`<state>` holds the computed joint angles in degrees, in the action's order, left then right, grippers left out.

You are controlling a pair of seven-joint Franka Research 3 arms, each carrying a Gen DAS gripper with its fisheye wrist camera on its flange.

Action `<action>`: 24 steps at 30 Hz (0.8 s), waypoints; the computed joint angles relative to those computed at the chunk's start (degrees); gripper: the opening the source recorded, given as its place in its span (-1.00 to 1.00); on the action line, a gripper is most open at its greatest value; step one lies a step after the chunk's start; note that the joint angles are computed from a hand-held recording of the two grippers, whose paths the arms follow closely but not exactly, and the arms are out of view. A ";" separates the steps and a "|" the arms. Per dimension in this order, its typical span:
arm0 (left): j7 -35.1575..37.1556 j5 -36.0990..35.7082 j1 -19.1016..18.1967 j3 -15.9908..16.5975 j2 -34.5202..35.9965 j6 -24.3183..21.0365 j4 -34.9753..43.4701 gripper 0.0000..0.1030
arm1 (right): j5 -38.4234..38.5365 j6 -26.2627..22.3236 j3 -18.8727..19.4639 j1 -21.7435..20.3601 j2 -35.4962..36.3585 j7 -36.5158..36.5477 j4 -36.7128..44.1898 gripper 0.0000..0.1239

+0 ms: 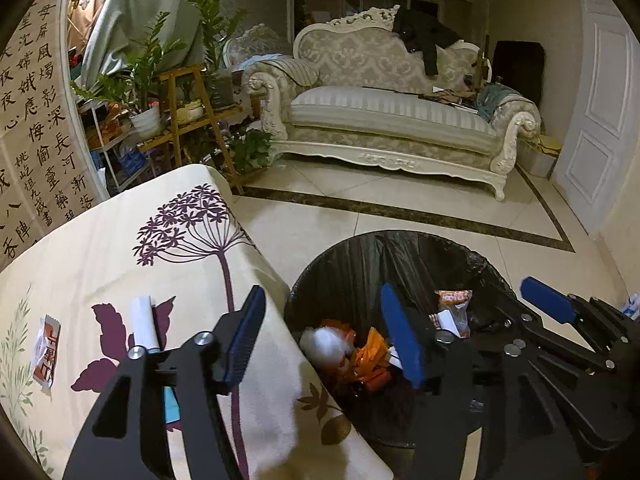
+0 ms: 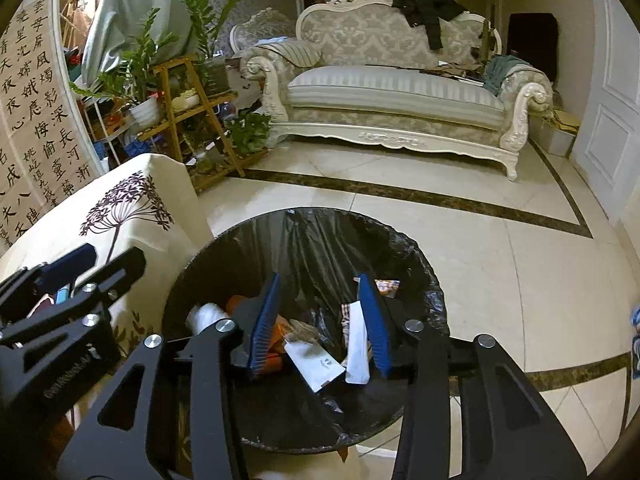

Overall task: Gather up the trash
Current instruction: 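Open both grippers to drop the tissue and ornament into the bin, then move both tools back over the bed toward the wrapper and blue tube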

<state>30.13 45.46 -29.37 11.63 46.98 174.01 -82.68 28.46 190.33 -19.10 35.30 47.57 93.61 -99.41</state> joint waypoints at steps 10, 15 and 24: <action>-5.48 2.48 -1.82 3.39 -2.38 -0.07 -3.87 0.43 | 0.82 -0.46 -2.57 2.49 0.05 1.22 -1.13 -0.05; -10.65 6.39 -2.65 5.59 -5.35 0.03 -8.49 0.45 | 0.49 -0.25 -1.77 2.67 -0.71 1.03 -1.79 0.02; -23.77 16.97 -2.58 9.16 -10.93 -1.69 -16.46 0.45 | -3.09 -0.69 3.76 0.82 -1.43 -1.93 0.39 0.02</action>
